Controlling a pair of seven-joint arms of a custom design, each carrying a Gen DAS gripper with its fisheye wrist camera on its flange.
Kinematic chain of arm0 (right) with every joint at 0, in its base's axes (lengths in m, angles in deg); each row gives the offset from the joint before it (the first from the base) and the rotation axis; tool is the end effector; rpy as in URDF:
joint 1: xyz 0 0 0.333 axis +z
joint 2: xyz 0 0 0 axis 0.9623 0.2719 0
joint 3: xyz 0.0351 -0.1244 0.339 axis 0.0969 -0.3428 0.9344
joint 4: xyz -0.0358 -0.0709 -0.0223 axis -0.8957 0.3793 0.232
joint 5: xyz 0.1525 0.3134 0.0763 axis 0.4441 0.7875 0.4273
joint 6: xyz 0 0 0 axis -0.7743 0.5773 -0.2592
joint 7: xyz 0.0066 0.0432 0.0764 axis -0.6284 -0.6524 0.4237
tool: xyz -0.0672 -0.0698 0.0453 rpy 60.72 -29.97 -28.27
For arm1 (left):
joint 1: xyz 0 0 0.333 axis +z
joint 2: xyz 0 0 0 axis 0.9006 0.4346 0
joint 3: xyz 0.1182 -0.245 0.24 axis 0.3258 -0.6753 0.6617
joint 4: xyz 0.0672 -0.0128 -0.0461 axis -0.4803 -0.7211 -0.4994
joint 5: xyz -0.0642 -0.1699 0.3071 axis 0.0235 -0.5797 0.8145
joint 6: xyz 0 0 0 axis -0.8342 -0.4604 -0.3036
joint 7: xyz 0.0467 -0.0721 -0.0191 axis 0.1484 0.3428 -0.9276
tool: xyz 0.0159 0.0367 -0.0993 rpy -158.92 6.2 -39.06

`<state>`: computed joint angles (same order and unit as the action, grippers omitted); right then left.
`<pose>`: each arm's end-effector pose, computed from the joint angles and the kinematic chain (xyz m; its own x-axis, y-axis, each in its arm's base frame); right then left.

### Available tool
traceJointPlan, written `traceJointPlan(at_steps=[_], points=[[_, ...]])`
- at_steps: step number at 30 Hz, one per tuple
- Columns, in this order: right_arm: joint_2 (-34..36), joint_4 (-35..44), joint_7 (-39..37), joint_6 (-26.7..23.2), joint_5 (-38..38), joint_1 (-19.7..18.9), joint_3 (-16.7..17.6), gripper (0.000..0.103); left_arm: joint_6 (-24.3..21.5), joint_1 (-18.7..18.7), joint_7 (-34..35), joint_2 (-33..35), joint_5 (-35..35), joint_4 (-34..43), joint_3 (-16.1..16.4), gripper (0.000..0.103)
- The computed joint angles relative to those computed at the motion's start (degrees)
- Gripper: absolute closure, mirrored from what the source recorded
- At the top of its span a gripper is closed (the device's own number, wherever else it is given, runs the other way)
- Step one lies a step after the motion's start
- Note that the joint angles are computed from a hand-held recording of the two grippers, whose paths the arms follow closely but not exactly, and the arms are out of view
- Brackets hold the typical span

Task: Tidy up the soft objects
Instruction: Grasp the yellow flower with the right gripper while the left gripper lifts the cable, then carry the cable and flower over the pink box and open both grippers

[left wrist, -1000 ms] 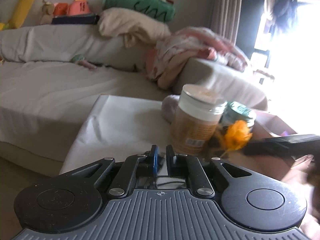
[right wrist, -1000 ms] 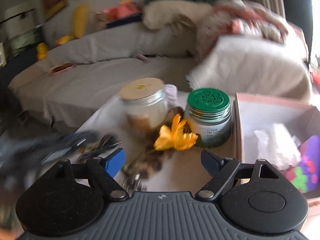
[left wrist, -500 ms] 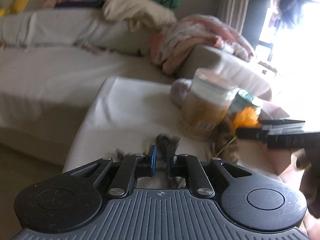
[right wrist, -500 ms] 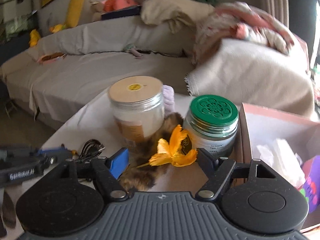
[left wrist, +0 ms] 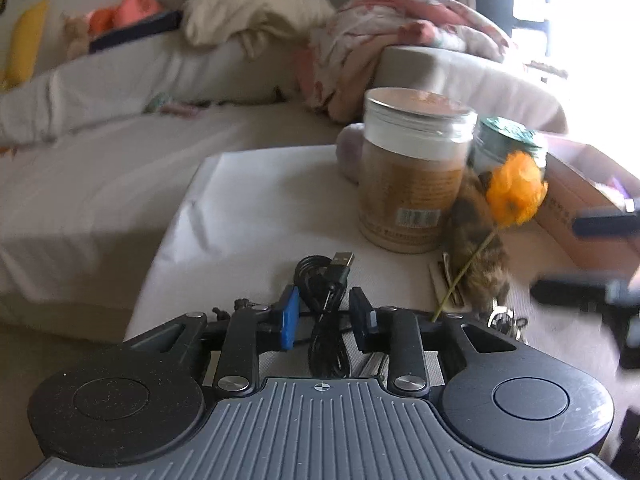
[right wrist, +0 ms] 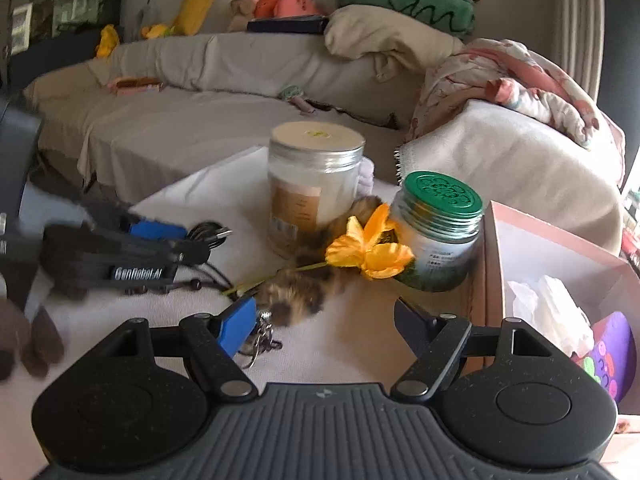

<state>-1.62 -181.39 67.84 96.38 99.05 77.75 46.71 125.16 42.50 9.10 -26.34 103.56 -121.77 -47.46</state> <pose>0.6551 0.0833 0.4799 0.7672 -0.6380 0.0654 -0.3357 -0.4863 -0.8067 0.5905 -0.3036 0.4392 0.2859 -0.9583 -0.0012 -0.5637 -0.1671 -0.8089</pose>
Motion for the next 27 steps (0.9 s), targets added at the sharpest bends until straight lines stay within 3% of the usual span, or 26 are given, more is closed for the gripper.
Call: traceJointPlan(at_steps=[4, 8, 11, 14, 17, 23, 27], points=[[2.8, 5.0, 10.4, -1.9, -1.1, 0.4, -0.4, 0.026, 0.9, 0.1, -1.5, 0.1, 1.1, 0.0, 0.3, 0.078], [8.2, 12.7, 27.9, -3.8, -10.1, 2.5, -1.9, 0.029, 4.6, 0.8, -8.6, -1.3, 5.9, -2.2, 0.9, 0.085], [10.6, 17.0, 36.6, -7.9, -16.9, 2.4, -2.3, 0.085, 6.3, 1.4, -14.5, -2.7, 10.2, -4.0, 0.8, 0.090], [7.1, 13.2, 28.1, -7.1, -12.2, -1.7, 1.6, 0.088, 6.1, 1.6, -15.5, -3.9, 12.3, -5.3, -0.2, 0.091], [1.9, 9.0, 19.0, -10.9, -6.1, -5.2, 2.4, 0.088, 4.4, 1.2, -17.2, -5.9, 13.3, -7.2, -1.4, 0.091], [-7.6, 1.9, 5.6, -21.2, 2.2, -9.8, -2.5, 0.088, 0.8, -0.4, -23.2, -11.9, 17.5, -11.2, -5.1, 0.091], [-11.0, -1.0, 2.9, -24.8, 2.6, -11.7, -7.8, 0.088, 4.0, -1.6, -22.6, -12.5, 19.8, -9.4, -7.9, 0.091]])
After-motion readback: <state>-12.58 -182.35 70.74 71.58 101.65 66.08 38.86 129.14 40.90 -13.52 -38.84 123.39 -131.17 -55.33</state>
